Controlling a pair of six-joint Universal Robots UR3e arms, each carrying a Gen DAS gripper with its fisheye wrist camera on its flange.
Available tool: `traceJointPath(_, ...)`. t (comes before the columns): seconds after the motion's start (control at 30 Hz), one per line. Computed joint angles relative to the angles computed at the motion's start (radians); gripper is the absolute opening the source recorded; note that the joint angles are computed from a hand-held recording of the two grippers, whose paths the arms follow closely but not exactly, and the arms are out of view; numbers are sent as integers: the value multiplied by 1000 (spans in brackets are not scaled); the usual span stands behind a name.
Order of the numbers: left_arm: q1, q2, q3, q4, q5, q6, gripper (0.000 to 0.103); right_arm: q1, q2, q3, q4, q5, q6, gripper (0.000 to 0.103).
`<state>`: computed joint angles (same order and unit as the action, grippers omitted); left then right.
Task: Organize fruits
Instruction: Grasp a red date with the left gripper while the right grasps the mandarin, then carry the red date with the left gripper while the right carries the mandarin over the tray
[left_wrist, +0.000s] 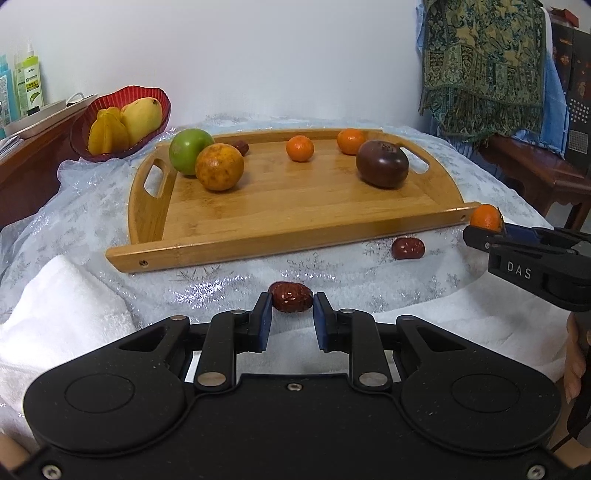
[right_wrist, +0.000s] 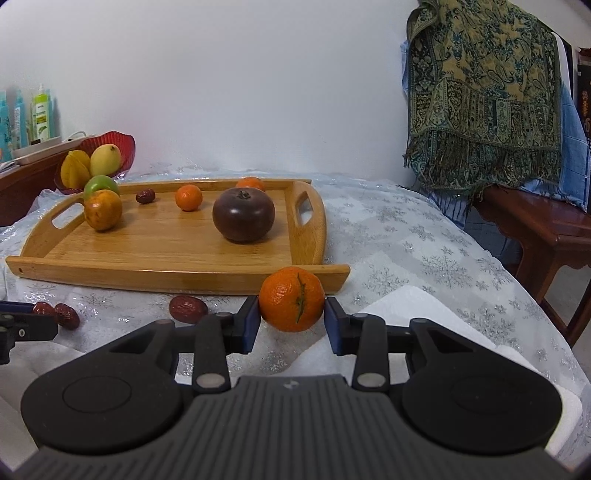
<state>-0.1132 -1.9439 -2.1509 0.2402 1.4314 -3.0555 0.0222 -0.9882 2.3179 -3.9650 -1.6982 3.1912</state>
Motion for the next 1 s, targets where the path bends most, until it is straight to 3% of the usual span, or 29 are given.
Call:
traceJointPath(0.47,14,-14,91,-49,11,-10,23,34,2,-97,58,16,-11,41)
traceJointPath(1.0,66,-103,307,-144,-19,-30,23,99,61,-369,248,46,-28,41)
